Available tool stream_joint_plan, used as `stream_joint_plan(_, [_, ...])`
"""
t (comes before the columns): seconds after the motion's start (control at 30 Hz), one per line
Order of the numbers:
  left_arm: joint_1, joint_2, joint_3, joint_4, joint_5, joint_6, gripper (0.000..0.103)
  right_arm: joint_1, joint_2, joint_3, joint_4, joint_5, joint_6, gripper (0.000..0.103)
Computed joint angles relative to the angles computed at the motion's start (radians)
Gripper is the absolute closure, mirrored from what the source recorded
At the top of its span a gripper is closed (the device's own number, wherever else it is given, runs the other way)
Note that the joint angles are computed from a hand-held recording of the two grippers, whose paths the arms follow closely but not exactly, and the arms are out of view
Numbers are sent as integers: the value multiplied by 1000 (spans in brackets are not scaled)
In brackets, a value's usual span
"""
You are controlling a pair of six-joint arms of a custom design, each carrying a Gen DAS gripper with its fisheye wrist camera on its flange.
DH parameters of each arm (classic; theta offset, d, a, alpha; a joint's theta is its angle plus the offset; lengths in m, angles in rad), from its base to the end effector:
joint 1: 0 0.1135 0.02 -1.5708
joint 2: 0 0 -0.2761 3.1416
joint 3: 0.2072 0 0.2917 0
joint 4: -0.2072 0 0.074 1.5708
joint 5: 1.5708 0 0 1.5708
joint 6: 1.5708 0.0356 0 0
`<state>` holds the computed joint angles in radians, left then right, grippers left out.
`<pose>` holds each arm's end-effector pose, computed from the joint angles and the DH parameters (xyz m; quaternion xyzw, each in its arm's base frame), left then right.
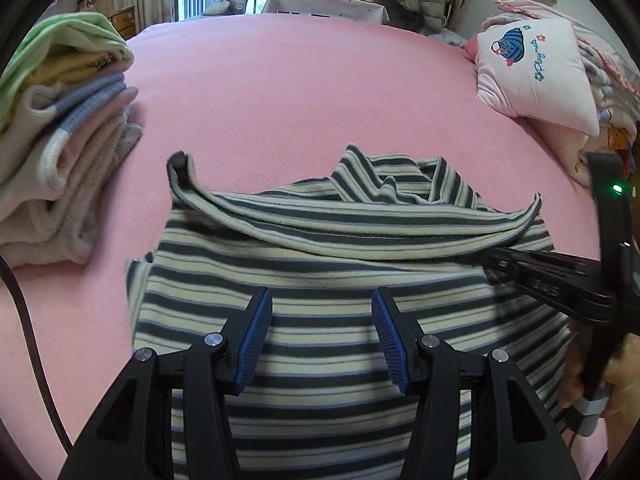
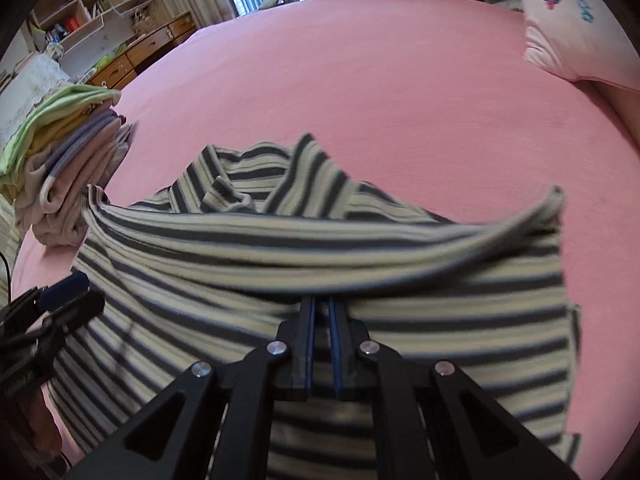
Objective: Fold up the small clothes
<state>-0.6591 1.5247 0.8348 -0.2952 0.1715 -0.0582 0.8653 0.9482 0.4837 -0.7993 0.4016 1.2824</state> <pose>0.2540 -0.2044 0.1630 0.3059 0.9039 -0.1777 0.2405 0.1230 0.1229 0.1618 0.2303 0.9411 0.0377 0.2447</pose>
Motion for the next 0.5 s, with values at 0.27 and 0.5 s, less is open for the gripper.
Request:
stream_joint_plan(0.27, [-15, 53, 35, 19, -7, 8, 52, -226, 111, 41, 166, -19, -168, 97])
stream_joint_plan(0.5, [-79, 156, 137, 19, -53, 9, 52, -348, 213, 62, 254, -45, -237, 100])
